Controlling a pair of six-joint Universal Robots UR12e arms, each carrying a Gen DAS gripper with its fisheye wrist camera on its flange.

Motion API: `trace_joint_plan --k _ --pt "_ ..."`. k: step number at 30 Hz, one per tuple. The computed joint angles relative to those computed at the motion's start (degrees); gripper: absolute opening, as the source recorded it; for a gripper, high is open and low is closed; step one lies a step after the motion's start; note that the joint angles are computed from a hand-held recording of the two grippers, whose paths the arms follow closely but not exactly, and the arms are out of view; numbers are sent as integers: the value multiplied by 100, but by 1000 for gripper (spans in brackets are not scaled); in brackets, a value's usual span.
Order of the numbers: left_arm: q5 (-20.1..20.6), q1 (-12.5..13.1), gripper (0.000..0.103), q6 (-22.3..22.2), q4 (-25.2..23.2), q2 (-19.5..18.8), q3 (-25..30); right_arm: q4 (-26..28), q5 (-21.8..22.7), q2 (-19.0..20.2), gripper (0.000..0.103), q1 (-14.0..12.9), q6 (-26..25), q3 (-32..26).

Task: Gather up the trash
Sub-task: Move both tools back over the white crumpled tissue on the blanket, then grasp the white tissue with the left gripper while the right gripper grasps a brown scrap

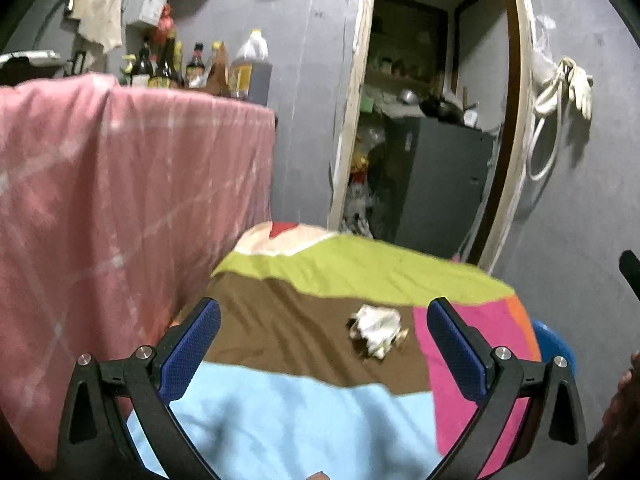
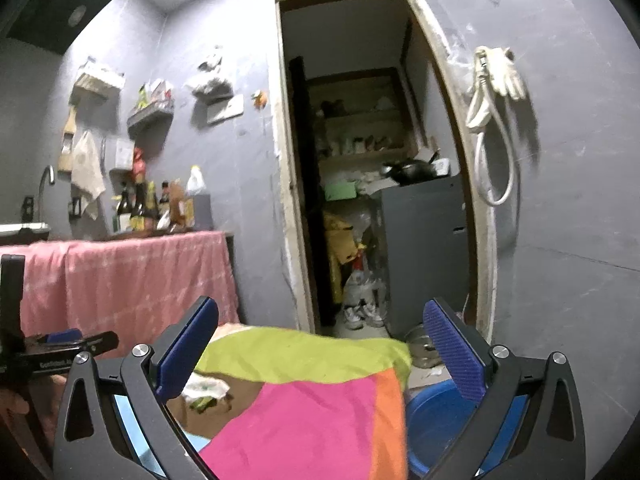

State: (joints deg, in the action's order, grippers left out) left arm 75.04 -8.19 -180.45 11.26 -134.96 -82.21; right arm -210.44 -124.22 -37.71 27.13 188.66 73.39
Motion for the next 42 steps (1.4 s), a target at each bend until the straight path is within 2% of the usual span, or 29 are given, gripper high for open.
trace_joint_plan --k 4,11,14,16,20,22,25,30,34,36,42 --pt "-154 45 101 227 -362 -21 20 413 300 49 103 -32 108 -90" --pt "-501 78 98 334 -1043 -133 288 1233 850 72 103 -130 339 -172" --pt "-649 64 84 455 -1441 -214 481 1653 1142 90 98 -184 390 -239" --pt "-726 49 73 511 -1734 -274 622 2014 1374 115 86 -224 416 -333" --pt "-909 35 60 485 -2174 -404 886 2642 1847 185 77 -293 342 -559" --pt "-1017 34 52 472 -2427 -481 1047 2958 2069 233 67 -320 285 -699" --pt "-1156 30 44 430 -2732 -576 1248 3536 2434 329 56 -366 208 -973" --pt "-1429 34 29 478 -3275 -725 1594 4388 2719 503 49 -393 36 -1413" --pt "-1635 61 17 428 -3571 -797 1760 4786 2974 603 42 -428 48 -1641" --pt "-1675 70 11 381 -3628 -815 1802 4914 3112 637 41 -449 58 -1721" --pt "-1738 107 6 145 -3555 -824 1814 5345 3445 784 33 -504 89 -2060"
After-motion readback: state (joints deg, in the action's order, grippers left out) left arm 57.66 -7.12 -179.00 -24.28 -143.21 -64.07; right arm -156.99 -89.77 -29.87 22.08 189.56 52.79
